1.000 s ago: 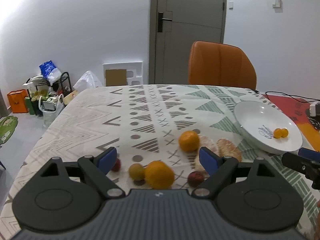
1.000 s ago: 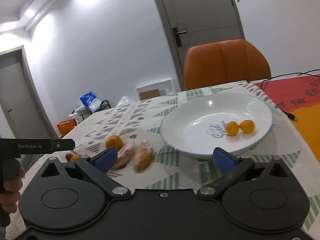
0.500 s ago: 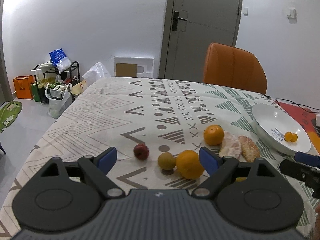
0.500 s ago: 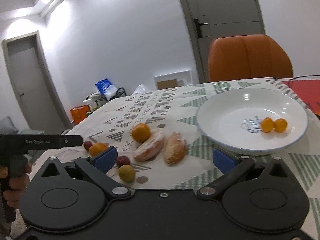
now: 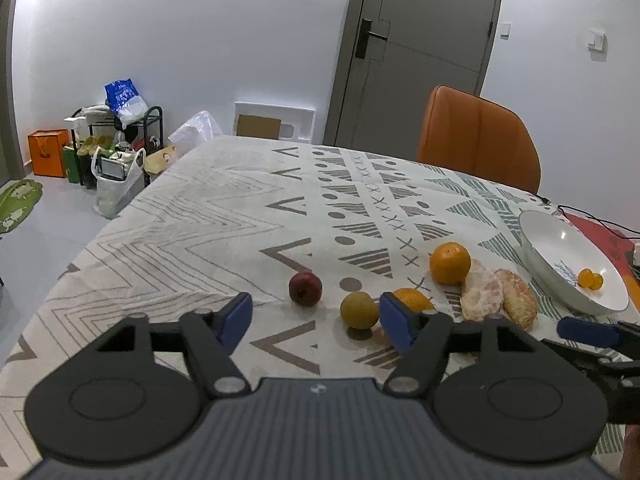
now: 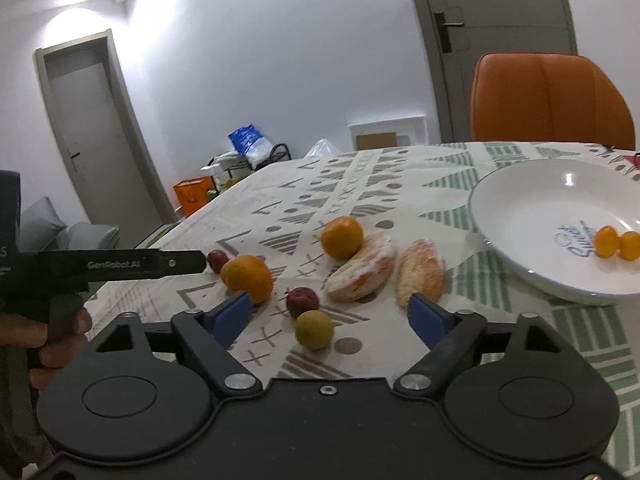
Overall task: Organize fruits
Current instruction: 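Grasp a yellow-green plum with the left tool while the right grasps another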
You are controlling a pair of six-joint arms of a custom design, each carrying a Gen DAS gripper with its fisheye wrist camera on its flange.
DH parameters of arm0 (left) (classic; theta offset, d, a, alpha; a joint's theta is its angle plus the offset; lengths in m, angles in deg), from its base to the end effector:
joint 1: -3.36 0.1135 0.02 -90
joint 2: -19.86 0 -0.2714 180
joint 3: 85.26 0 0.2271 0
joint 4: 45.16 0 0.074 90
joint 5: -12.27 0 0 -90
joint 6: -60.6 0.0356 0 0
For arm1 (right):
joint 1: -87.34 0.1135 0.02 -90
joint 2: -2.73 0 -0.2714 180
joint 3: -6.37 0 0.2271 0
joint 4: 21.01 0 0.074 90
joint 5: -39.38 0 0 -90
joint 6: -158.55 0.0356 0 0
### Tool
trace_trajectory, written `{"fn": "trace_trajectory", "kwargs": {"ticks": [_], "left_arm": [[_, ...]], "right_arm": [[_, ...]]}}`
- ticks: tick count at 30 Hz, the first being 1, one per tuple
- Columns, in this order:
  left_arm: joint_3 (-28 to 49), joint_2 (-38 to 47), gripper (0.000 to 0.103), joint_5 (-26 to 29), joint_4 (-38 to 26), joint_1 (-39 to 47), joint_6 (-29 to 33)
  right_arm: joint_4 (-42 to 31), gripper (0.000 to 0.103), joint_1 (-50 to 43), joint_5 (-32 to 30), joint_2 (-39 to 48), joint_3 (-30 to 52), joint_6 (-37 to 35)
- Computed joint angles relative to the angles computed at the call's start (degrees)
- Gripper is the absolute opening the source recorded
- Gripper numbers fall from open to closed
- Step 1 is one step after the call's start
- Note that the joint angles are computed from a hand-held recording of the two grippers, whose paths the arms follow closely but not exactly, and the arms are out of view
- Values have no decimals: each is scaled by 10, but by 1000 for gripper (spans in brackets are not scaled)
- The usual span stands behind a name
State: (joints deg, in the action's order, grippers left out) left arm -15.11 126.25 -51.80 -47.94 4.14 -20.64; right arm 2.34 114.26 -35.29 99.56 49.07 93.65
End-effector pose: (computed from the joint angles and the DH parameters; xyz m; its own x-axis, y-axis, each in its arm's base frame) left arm 0.3623 -0.0106 0.1729 -0.5723 0.1292 -0.8098 0.4195 0.8946 -0.1538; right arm 0.2525 0.1177 0.1435 -0.5125 0.1986 -0.8354 -0.0184 0.9701 0.2419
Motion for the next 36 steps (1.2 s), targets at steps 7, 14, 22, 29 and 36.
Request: {"fn": "trace_trajectory", "kwargs": {"ticks": [7,14,22,29,36], "left_arm": [[12,19,58,12,-5,0,5],[26,34,53,14,-14,-7,5],[38,45,45,12,-18,-18,1],[42,51,42,5,-16,-35,0],[44,57,41,-14,-13,-54,3]], "right_arm": [[-14,68,-2,-22,25,22,1],[-41,23,-9,-44,53,51,1],[-38,23,-12,-40,39,38,1],[-33,23,-19,-32,15,17,5],[-25,23,-29,-24,-12,-12,12]]}}
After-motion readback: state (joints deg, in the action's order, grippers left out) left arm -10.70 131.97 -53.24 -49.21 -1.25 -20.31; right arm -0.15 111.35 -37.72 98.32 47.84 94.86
